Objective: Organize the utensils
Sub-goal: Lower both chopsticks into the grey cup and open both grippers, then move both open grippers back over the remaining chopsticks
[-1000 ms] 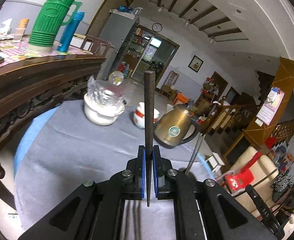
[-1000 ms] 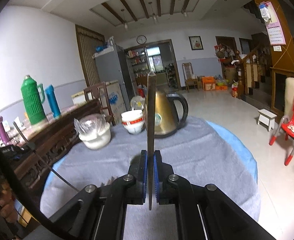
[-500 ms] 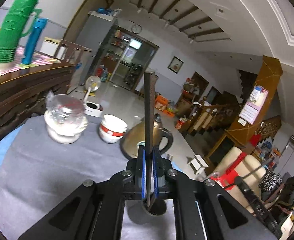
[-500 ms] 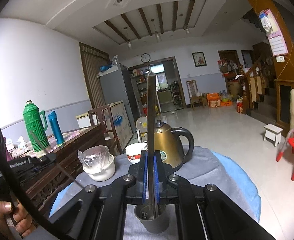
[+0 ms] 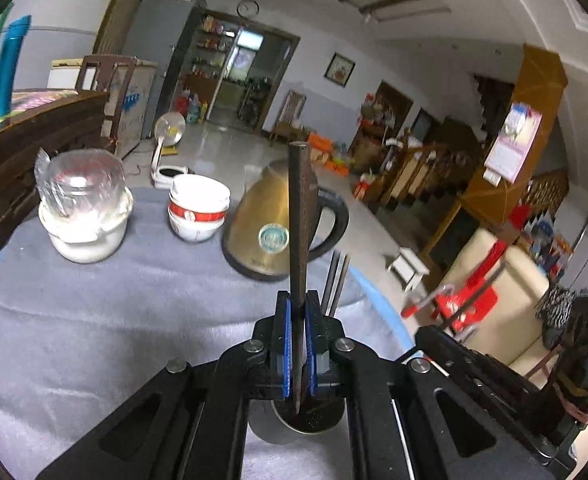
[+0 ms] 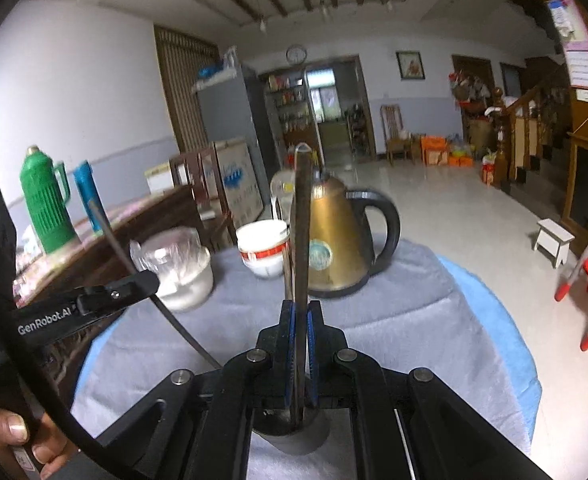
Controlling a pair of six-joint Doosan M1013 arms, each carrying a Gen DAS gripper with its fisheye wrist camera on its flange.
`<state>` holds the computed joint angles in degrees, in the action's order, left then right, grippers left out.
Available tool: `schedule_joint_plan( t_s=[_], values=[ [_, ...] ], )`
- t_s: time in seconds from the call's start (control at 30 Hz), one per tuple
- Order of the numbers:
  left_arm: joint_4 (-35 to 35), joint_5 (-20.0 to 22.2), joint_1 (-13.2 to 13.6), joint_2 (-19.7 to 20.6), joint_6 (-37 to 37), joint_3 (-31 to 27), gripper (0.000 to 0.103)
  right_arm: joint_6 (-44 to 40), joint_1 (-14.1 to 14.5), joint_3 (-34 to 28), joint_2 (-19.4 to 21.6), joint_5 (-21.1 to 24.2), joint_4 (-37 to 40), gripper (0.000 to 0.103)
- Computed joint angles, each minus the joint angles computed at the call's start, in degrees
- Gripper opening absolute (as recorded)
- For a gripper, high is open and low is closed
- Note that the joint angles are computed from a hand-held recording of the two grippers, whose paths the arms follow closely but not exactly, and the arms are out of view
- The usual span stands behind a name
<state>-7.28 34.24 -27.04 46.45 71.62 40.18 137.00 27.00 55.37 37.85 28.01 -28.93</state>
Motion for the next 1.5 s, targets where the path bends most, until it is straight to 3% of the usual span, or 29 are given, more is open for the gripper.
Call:
schedule_joint_plan(
  t_s=[0.23, 0.57, 0.63, 0.67, 0.7, 0.73, 0.9, 0.97, 1.0, 1.27, 1.5],
  values=[
    [-0.5, 7.8, -0.1, 3.6, 1.7, -6.0, 0.007, -14.3, -1.3, -5.2, 3.7, 6.2, 15.1, 0.006],
    [-3.0, 18.4, 0.1, 9.0, 3.7, -15.6, 0.007, -20.1, -2.2, -9.7, 6.7, 11.6, 22.5, 0.009],
    [-2.7, 18.3, 0.1, 8.7, 3.0, -15.3, 0.016, -20.3, -2.3, -10.8, 7.2, 12.9, 23.1, 0.009],
    [-2.9, 18.4, 0.2, 8.5, 2.6, -15.1, 0.030, -20.0, -2.3, -11.0, 7.3, 13.0, 23.0, 0.009],
    [-3.2, 18.0, 0.3, 8.1, 2.4, -14.6, 0.043, -19.5, -2.3, -11.0, 7.3, 13.1, 22.3, 0.010],
    [-3.3, 17.0, 0.4, 7.4, 2.2, -13.5, 0.047, -19.0, -2.2, -10.9, 7.2, 13.1, 21.6, 0.012],
    [-3.6, 10.5, 1.0, 2.5, 1.7, -5.8, 0.051, -12.7, -1.9, -8.4, 5.2, 10.6, 16.3, 0.037],
    [-3.3, 7.9, 1.2, 0.6, 1.2, -2.7, 0.059, -8.9, -1.5, -5.9, 3.5, 8.5, 12.2, 0.064],
    [-2.5, 5.5, 1.3, -1.2, 0.3, 0.2, 0.067, -6.8, -1.3, -4.6, 2.6, 7.3, 9.7, 0.067],
    [7.3, -3.1, 2.0, -9.3, -8.4, 15.0, 0.080, 3.1, 0.5, 4.4, -3.2, 0.7, -0.5, 0.071],
    [16.8, -1.4, 2.9, -12.3, -18.2, 24.0, 0.081, -1.0, 1.7, 9.7, -5.0, -0.2, 6.0, 0.074]
  ],
)
